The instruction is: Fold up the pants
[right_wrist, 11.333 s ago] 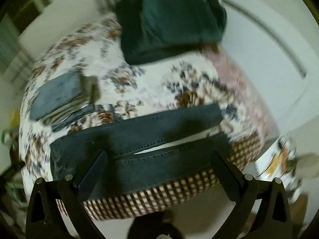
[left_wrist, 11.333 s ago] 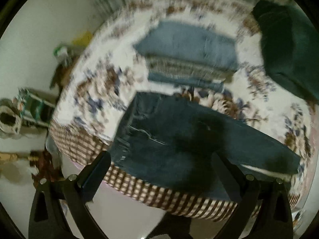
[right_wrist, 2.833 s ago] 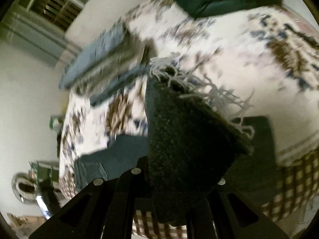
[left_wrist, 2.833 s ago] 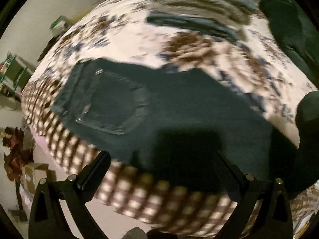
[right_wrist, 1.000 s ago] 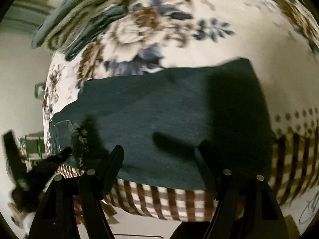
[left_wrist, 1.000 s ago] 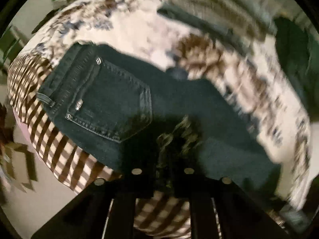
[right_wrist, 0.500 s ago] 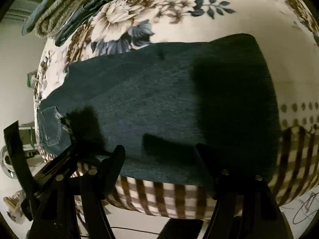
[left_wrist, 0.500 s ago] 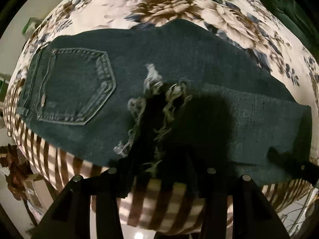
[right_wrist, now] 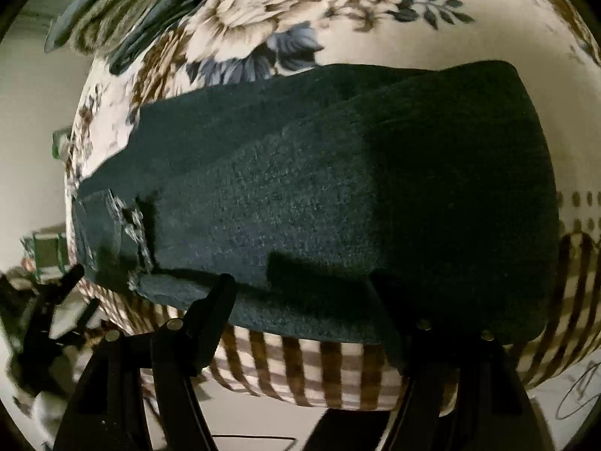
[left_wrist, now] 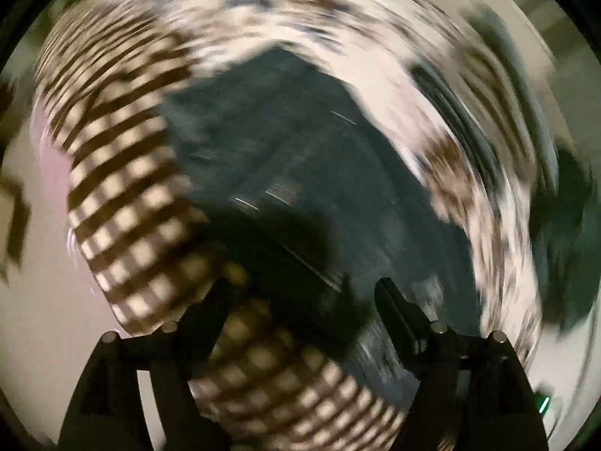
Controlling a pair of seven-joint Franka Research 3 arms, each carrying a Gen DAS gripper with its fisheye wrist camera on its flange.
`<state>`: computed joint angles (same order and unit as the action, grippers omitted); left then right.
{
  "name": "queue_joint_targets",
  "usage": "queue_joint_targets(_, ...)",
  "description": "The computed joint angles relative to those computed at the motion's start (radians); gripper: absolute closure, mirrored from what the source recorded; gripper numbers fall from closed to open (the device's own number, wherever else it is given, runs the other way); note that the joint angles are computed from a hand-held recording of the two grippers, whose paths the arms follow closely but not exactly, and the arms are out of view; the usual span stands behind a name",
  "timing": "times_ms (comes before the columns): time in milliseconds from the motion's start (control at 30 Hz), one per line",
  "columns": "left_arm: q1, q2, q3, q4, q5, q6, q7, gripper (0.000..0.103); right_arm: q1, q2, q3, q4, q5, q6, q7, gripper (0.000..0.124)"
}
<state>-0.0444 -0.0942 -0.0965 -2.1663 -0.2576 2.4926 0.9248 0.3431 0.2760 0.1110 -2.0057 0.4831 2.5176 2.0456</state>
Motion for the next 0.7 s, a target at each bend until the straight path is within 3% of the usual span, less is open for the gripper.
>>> queue_joint_targets(200, 0.045, 0.067, 0.034, -0.042, -0.150, 0.226, 0.037, 0.030, -0.015, -0.002, -0.005, -0.005, 0.031, -0.009, 0.015, 0.052)
queue_joint_targets(233, 0.053, 0.072, 0.033, -0.049, -0.140, 0.261, 0.042, 0.042, -0.015, 0.000, -0.007, -0.004, 0.026, -0.013, 0.023, 0.052)
queue_joint_targets(267, 0.062, 0.098, 0.033, -0.031, -0.130, 0.268, 0.046, 0.048, -0.011, 0.005, -0.010, 0.003, 0.015, -0.018, 0.034, 0.052)
queue_joint_targets(300, 0.067, 0.123, 0.025, -0.020, -0.191, 0.279, 0.083, 0.048, -0.008, 0.012, -0.012, 0.014, 0.000, -0.027, 0.042, 0.052)
queue_joint_targets(367, 0.087, 0.147, 0.010, -0.014, -0.286, 0.282, 0.148, 0.041, 0.002, 0.022, -0.017, 0.034, -0.041, -0.052, 0.061, 0.051)
queue_joint_targets(467, 0.107, 0.151, -0.027, -0.043, -0.500, 0.362, 0.307, 0.034, 0.016, 0.039, -0.023, 0.065, -0.092, -0.080, 0.093, 0.051)
queue_joint_targets(700, 0.115, 0.136, -0.015, -0.039, -0.612, 0.316, 0.390, 0.035, 0.010, 0.052, -0.022, 0.078, -0.088, -0.089, 0.135, 0.051)
